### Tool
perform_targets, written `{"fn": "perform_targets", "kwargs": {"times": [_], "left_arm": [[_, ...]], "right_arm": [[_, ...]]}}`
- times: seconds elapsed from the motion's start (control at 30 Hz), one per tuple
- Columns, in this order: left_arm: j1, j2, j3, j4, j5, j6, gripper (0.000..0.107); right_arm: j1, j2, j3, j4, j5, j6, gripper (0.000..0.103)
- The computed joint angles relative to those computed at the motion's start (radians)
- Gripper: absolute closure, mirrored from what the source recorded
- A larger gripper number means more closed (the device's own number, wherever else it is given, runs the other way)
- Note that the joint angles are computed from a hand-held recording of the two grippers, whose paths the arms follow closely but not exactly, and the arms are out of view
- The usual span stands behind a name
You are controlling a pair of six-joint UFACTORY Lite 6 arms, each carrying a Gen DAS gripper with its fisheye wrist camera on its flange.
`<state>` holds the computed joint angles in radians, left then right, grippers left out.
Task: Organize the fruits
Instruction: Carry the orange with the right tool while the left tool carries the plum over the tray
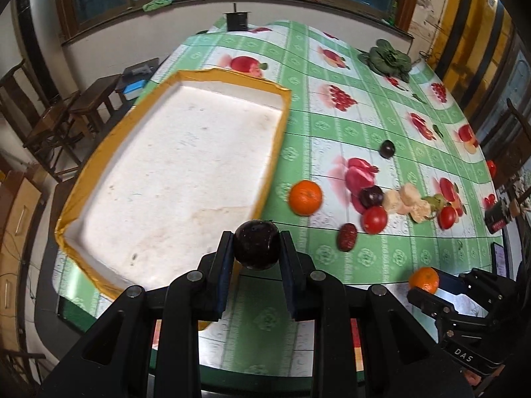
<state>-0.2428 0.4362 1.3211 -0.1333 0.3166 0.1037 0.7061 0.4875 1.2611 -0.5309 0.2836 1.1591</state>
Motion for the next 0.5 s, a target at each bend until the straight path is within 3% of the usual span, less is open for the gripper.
{"fn": "perform_targets", "kwargs": {"times": [0.5], "left_arm": [[0.113,0.180,0.157,0.183,0.047,-0.116,0.083]], "right_arm": [[0.009,0.052,0.086,0.085,0.022,-0.105,0.066]]}}
